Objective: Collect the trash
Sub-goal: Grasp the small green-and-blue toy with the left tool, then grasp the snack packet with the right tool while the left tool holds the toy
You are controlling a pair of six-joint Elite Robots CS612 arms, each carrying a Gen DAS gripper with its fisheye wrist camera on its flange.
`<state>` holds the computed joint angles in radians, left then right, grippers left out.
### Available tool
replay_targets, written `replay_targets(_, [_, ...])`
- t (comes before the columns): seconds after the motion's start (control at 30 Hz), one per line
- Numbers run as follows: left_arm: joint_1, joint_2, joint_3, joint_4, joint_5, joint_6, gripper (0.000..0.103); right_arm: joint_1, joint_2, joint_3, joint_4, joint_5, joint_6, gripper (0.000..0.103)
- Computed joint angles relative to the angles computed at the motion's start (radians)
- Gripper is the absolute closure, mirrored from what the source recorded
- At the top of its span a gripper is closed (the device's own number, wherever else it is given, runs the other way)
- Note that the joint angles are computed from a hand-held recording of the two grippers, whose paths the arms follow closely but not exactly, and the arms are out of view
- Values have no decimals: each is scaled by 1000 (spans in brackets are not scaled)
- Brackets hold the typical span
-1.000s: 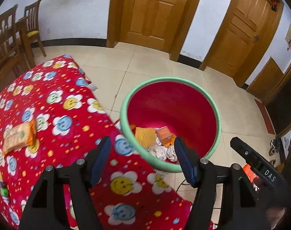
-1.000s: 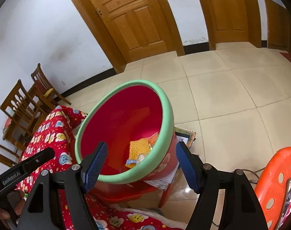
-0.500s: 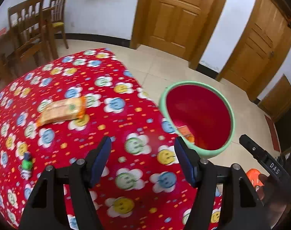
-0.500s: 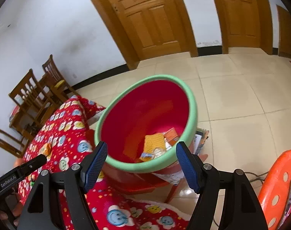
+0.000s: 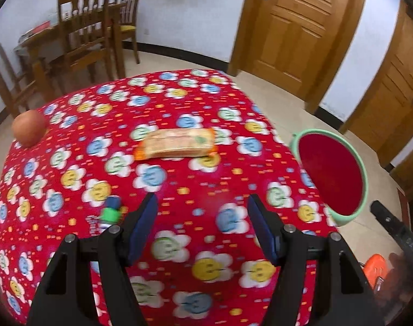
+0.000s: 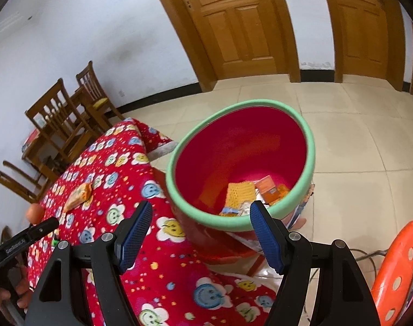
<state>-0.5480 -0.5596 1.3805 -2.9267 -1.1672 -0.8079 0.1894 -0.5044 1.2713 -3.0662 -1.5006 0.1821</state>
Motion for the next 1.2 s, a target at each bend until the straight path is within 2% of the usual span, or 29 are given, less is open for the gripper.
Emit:
replay_targets(0.33, [19,-22,68,48,71,-64,37,20,9,-22,34,10,-30,28])
replay_targets(0.4, [24,-22,74,57,65,-69,44,24,9,-23,38,10,-38,28])
replay_targets(0.73, [42,-14,82,72,15,-92,64,45,21,-56,70,17,-87,28])
replay_targets(0.8, [46,-11,82,75,-1,-97,74,50,25,-65,80,18,-95,28])
replay_targets(0.87, [52,-8,86,46,-28,-96,79,54,31,-77,94,20,-105,28])
replay_targets(1.2, [63,-15,109,-27,-37,-107,80,83,65,-157,155,30,-155,28])
